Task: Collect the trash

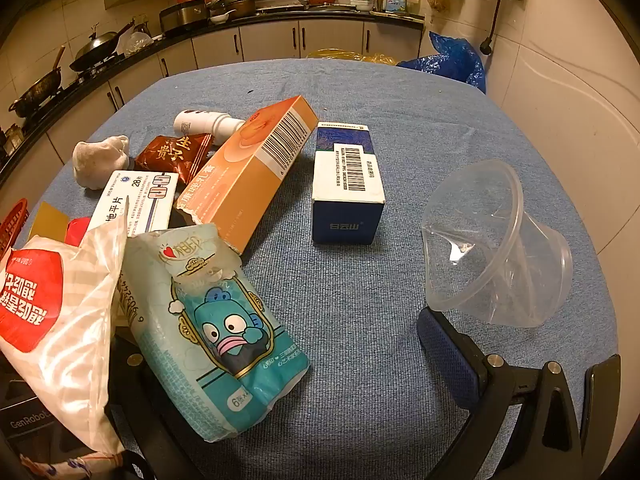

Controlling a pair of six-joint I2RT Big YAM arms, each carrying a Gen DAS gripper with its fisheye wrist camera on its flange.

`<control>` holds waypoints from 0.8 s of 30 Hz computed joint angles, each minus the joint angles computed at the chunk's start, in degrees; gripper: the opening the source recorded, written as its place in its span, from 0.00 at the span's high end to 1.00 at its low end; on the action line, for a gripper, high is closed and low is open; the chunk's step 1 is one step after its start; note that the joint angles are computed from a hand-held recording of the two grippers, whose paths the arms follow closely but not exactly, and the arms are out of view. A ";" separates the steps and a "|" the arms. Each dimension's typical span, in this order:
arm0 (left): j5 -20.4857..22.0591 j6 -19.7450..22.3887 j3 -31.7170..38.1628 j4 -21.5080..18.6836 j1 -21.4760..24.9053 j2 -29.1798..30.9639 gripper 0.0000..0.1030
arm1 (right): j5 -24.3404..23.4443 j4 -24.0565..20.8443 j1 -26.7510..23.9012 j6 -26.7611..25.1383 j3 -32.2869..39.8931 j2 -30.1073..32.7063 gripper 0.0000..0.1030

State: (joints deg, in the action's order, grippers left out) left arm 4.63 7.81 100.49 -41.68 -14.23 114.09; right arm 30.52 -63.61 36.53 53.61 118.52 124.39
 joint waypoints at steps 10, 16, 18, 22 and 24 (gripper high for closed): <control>3.72 6.52 -9.53 5.16 2.45 -8.76 0.00 | -1.57 -4.10 1.44 4.69 -4.20 -5.48 0.00; 13.88 12.77 -16.37 7.87 8.08 -17.24 0.00 | 4.51 -7.92 7.54 11.43 -5.22 -10.12 0.00; 16.27 15.22 -17.24 7.38 10.01 -18.72 0.00 | 4.66 -8.46 8.84 11.66 -4.64 -11.02 0.00; 18.27 15.83 -10.68 0.62 10.52 -17.78 0.00 | 5.12 -9.79 11.95 11.60 -1.50 -10.99 0.01; 20.71 16.51 -9.71 -1.06 12.04 -17.94 0.00 | 4.23 -9.56 12.62 10.95 0.95 -10.31 0.01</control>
